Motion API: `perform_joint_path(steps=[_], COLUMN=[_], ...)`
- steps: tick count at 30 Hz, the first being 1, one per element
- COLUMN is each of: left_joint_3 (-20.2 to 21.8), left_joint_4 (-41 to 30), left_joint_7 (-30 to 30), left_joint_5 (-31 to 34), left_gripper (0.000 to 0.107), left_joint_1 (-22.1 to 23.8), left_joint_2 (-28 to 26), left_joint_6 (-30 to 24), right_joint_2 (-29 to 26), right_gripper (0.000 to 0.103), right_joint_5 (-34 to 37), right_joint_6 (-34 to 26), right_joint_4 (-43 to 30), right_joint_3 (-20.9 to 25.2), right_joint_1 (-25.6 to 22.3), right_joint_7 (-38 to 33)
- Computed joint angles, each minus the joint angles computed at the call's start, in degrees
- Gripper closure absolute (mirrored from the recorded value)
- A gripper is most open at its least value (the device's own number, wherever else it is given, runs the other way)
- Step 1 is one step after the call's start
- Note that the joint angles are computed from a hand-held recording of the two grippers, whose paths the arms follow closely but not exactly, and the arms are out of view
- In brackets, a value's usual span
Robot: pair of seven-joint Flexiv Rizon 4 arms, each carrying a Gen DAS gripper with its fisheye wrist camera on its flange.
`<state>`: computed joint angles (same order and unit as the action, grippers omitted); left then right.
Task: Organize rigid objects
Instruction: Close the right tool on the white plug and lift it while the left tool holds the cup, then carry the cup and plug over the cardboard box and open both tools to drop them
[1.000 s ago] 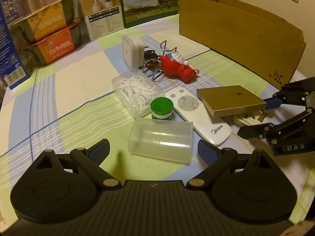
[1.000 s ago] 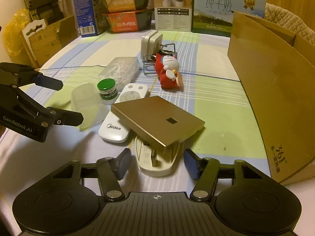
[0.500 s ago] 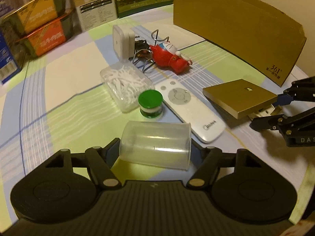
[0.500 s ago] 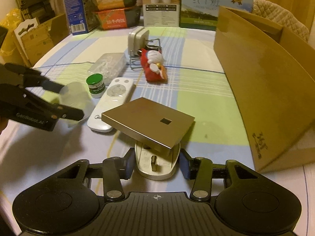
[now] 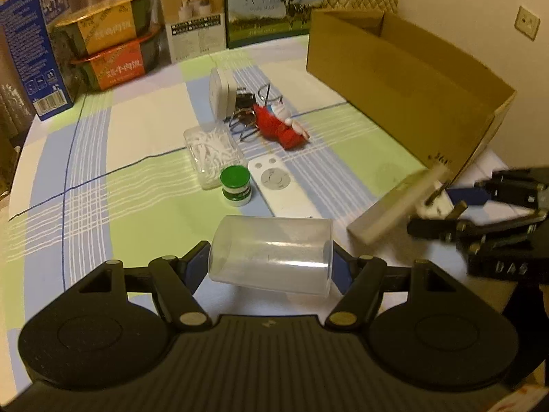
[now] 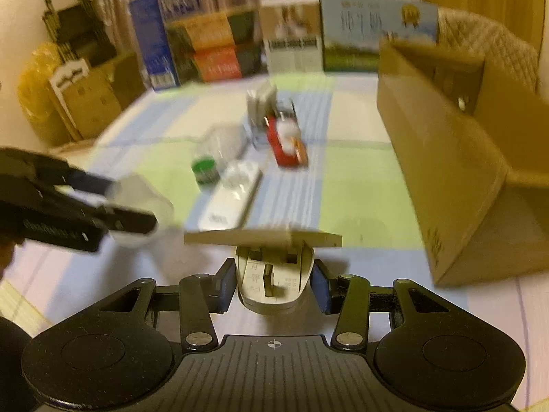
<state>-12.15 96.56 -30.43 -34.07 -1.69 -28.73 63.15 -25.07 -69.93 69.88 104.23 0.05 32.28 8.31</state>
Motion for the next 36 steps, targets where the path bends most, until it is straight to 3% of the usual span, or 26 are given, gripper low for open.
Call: perform_joint_path(steps=[1,4,10,19,27,36], left_joint_3=[0.0,-0.1,0.5,-0.4,-3.7,-3.7], left_joint_4=[0.2,0.8,2.4,1.5,-7.9,-24.5], left_joint_7=[-0.5,-1.4,-2.8,-6.3,-9.0,-16.2], left_joint_5=[-0.3,-1.1,-1.5,-1.6,-1.1,5.6], left_gripper=[0.039,0.039,0.039,0.039,0.039,0.039], left_joint_1=[0.0,0.0,-0.6,-3.5,-8.6,-15.5], left_joint_2=[0.3,1.2,3.1,4.8,1.0,-9.6], left_joint_6=[0.2,0.7,1.3,2.8,3.2,-3.7], right_joint_2=[0.3,-0.2,2.0,8.6,15.2,18.1], right_gripper=[0.060,0.060,0.060,0.060,0.060,0.060], right_joint_5=[-0.8,5.4,8.6,2.3,-0.2,0.4], right_joint_6=[-0.7,-2.0,-1.8,-4.5,-9.7,-4.8], right_joint_4=[-0.2,-0.2,4.1,6.3,7.6,12.8], right_joint_3=[-0.3,2.0,1.9,1.8,3.7,3.3], right_joint_1=[0.3,-0.5,0.3,-2.2,-10.0,-19.0], right_joint_7=[-0.4,-6.1,-4.5,0.0,-3.6,-7.7])
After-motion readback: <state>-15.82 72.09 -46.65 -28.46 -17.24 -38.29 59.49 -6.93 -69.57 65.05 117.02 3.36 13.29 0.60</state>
